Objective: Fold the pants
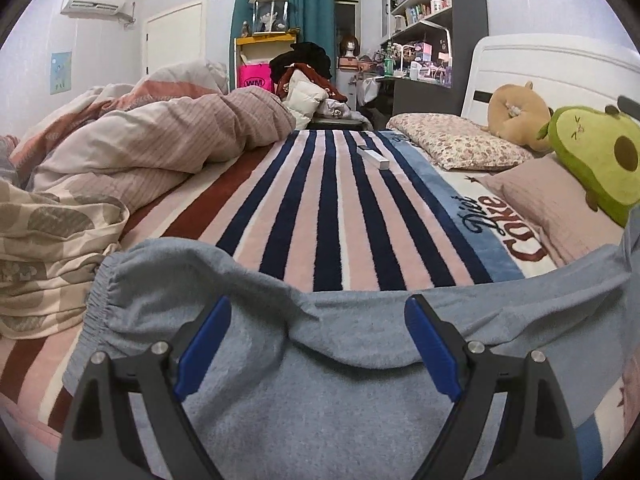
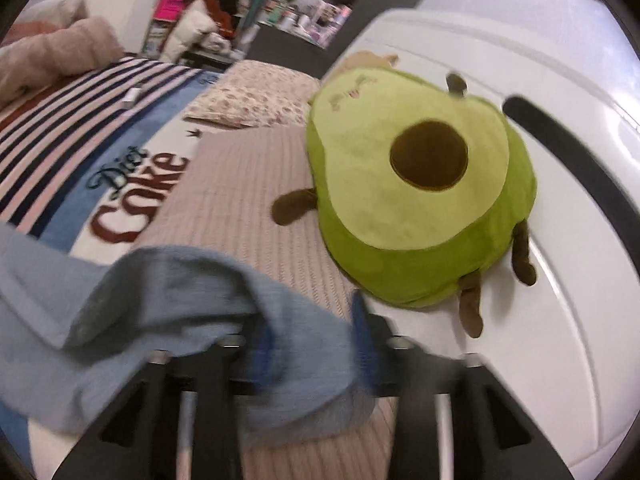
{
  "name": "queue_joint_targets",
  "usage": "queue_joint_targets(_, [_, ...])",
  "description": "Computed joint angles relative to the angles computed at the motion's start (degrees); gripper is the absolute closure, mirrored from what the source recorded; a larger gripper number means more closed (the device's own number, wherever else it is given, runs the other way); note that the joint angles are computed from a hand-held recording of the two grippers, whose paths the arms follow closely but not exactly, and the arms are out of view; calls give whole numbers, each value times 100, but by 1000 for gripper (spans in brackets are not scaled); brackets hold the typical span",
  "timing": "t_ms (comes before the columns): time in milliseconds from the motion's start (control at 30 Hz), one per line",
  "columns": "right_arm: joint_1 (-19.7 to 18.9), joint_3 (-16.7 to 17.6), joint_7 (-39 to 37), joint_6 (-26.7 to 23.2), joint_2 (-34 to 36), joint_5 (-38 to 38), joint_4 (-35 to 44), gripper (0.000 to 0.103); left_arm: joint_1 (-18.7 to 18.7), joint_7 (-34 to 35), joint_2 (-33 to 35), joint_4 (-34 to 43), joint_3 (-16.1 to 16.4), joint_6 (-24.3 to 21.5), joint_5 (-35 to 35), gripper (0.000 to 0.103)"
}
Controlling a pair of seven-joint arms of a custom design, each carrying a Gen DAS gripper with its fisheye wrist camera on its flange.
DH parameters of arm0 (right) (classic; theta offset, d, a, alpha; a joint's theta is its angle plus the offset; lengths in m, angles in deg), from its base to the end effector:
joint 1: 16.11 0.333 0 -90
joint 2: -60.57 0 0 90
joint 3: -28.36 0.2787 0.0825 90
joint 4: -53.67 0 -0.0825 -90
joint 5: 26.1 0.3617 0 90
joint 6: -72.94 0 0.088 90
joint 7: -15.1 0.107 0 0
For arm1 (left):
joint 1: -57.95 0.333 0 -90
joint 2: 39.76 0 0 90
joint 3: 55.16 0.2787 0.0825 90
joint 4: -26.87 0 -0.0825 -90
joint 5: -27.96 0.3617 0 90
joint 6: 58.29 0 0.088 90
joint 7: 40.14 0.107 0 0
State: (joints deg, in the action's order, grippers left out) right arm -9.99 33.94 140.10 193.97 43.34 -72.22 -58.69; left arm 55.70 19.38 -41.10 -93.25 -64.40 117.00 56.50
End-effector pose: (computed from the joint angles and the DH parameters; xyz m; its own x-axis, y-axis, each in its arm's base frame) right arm 0.4866 0.0732 0.6300 -0.2929 -0.8432 0.4508 -0.7628 -0.0782 -0.6419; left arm 0.5469 -0.1503 0.5174 -0.1478 -0.9890 0.0045 -0.5377 0.0765 -0.8396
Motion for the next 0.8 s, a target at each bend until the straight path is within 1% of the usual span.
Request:
queue_joint_targets(33, [-27, -53, 81, 104, 64, 43, -12, 58, 13, -123, -3, 9, -10, -6, 178, 17])
queue_joint_targets(67, [-64, -107, 188, 176, 70, 97, -50, 47, 9, -134, -6, 7, -15, 2, 221, 17])
queue_joint_targets(100, [-98, -139, 341, 269, 19, 116, -135, 42, -8, -31, 0, 3, -14, 16, 121, 17])
queue_joint_targets(133, [-126, -191, 484, 471, -76, 161, -270, 42, -43, 197, 2, -18, -9, 37, -138, 17])
queue_joint_targets(200, [-114, -327, 581, 851, -328, 573, -515, 40, -64, 371, -11, -43, -2, 52, -395, 17])
queue_joint_targets(233, [-105, -371, 595, 1034, -453, 783, -625, 37, -40, 281, -32, -64, 0, 103, -351, 17])
queue_joint_targets(267, [-49, -450, 552, 1341, -643, 1079, -787, 34, 4, 123, -58, -86, -8, 164, -222, 17])
queue_joint_targets(300, [-51, -418, 513, 1452, -714, 1195, -842, 25, 58, -43, -83, -102, -24, 215, -75, 17])
queue_joint_targets(333, [-61, -339, 458, 1487, -787, 1223, -872, 21, 116, -193, -109, -116, -41, 261, 60, 17])
queue_joint_targets(367, [-86, -208, 364, 1419, -808, 1135, -836, 21, 153, -247, -124, -129, -56, 291, 90, 17])
queue_joint_targets(400, [-135, -45, 308, 1256, -797, 964, -778, 21, 147, -132, -127, -142, -53, 304, -64, 17])
queue_joint_targets(433, [-178, 99, 271, 1043, -765, 794, -710, 21, 114, 75, -127, -160, -41, 310, -324, 17])
queue_joint_targets(467, [-195, 210, 231, 792, -733, 658, -657, 21, 34, 446, -129, -195, -5, 330, -788, 17])
queue_joint_targets(500, [-198, 286, 257, 552, -740, 570, -658, 21, 24, 595, -130, -209, -10, 340, -968, 17])
queue_joint_targets(533, [-195, 304, 328, 422, -766, 513, -700, 21, 44, 632, -129, -206, -36, 341, -1009, 17])
queue_joint_targets(567, [-142, 223, 391, 451, -894, 614, -874, 20, 99, 537, -134, -201, -79, 349, -880, 17])
queue_joint_targets(633, [-43, 22, 324, 533, -1066, 933, -1104, 18, 129, 561, -114, -192, -109, 371, -854, 17])
queue_joint_targets(667, [-48, -25, 317, 549, -1095, 1008, -1193, 18, 76, 779, -102, -199, -91, 381, -1068, 17])
queue_joint_targets(700, [-55, -93, 283, 660, -1115, 1061, -1293, 18, 59, 843, -98, -201, -101, 376, -1129, 17])
queue_joint_targets(733, [-55, -179, 230, 816, -1134, 1145, -1400, 21, 45, 919, -78, -186, -105, 359, -1184, 17])
queue_joint_targets(767, [-54, -304, 157, 1034, -1132, 1278, -1509, 24, 65, 832, -73, -178, -123, 343, -1066, 17])
queue_joint_targets(800, [-113, -290, 194, 1106, -1136, 1286, -1577, 44, 96, 683, -65, -162, -143, 319, -866, 17])
